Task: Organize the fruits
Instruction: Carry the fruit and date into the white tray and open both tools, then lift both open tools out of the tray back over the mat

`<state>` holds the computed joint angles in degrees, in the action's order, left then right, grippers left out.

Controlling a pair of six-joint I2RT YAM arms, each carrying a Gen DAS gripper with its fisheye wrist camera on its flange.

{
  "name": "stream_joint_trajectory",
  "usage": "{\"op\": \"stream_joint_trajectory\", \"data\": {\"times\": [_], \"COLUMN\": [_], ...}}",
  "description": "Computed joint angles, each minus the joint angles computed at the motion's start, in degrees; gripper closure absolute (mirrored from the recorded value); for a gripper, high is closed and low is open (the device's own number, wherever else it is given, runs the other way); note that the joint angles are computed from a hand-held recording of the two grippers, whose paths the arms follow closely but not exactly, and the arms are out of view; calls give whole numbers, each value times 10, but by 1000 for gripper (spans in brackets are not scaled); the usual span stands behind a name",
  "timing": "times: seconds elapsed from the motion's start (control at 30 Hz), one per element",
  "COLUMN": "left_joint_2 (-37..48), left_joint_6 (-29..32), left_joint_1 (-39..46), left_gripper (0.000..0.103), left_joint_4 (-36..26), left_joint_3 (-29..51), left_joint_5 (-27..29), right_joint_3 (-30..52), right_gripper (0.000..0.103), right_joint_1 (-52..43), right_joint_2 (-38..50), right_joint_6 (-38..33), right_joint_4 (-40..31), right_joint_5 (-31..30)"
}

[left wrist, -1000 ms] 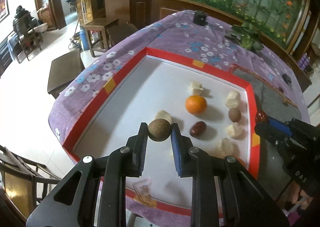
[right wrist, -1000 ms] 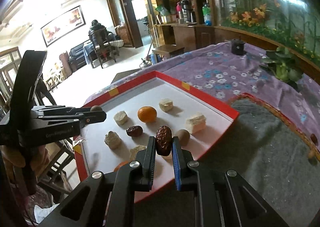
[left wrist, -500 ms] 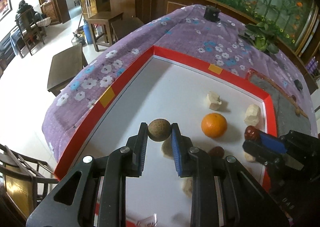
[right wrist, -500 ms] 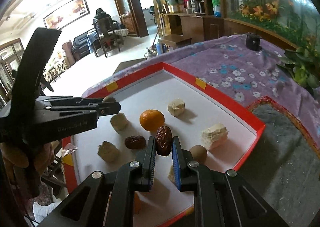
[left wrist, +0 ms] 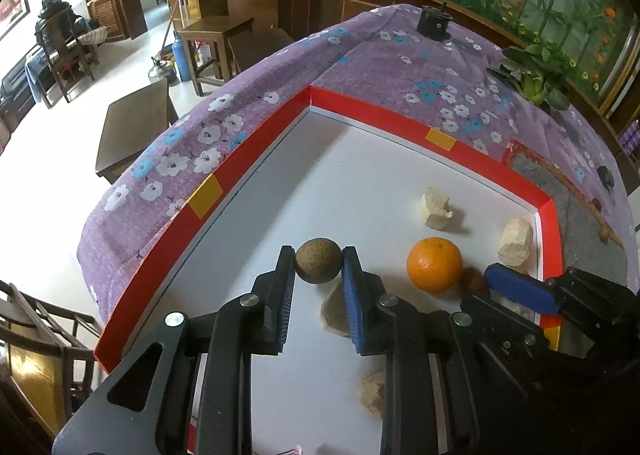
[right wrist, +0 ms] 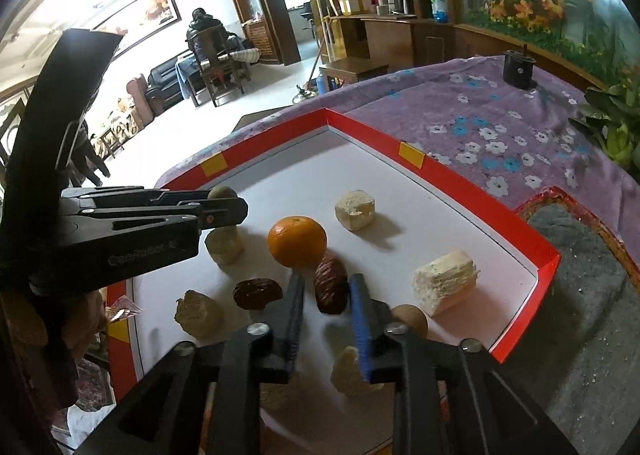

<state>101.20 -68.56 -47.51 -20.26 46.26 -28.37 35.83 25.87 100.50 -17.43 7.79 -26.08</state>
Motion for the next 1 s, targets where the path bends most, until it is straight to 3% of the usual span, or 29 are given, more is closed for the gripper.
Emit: {"op": "stream_joint_trajectory", "data": {"times": [0.27,0.67,0.8,1.0], "left_joint_2": [-6,32,66,143], "left_joint_6": [-15,-43,-34,7], "left_joint_1": [-24,-76,-97,-111], "left_gripper": [54,54,48,48], "left_joint_4": [-31,-115,-133,-144], "left_joint_3": [18,121,181,296], "left_joint_5": [-36,-83,-96,-84], "right_joint_3": [-31,-85,-89,-71], "right_gripper": [77,74,71,69], "right_joint_1": [-25,-111,-181,-313], "right_joint_2": [-55,-176,-194,-176], "right_joint_6": [-12,-50,-81,-149], "right_joint_4": [-15,-56,-85,-129], "right_joint_5": [-21,-51,-75,-111]}}
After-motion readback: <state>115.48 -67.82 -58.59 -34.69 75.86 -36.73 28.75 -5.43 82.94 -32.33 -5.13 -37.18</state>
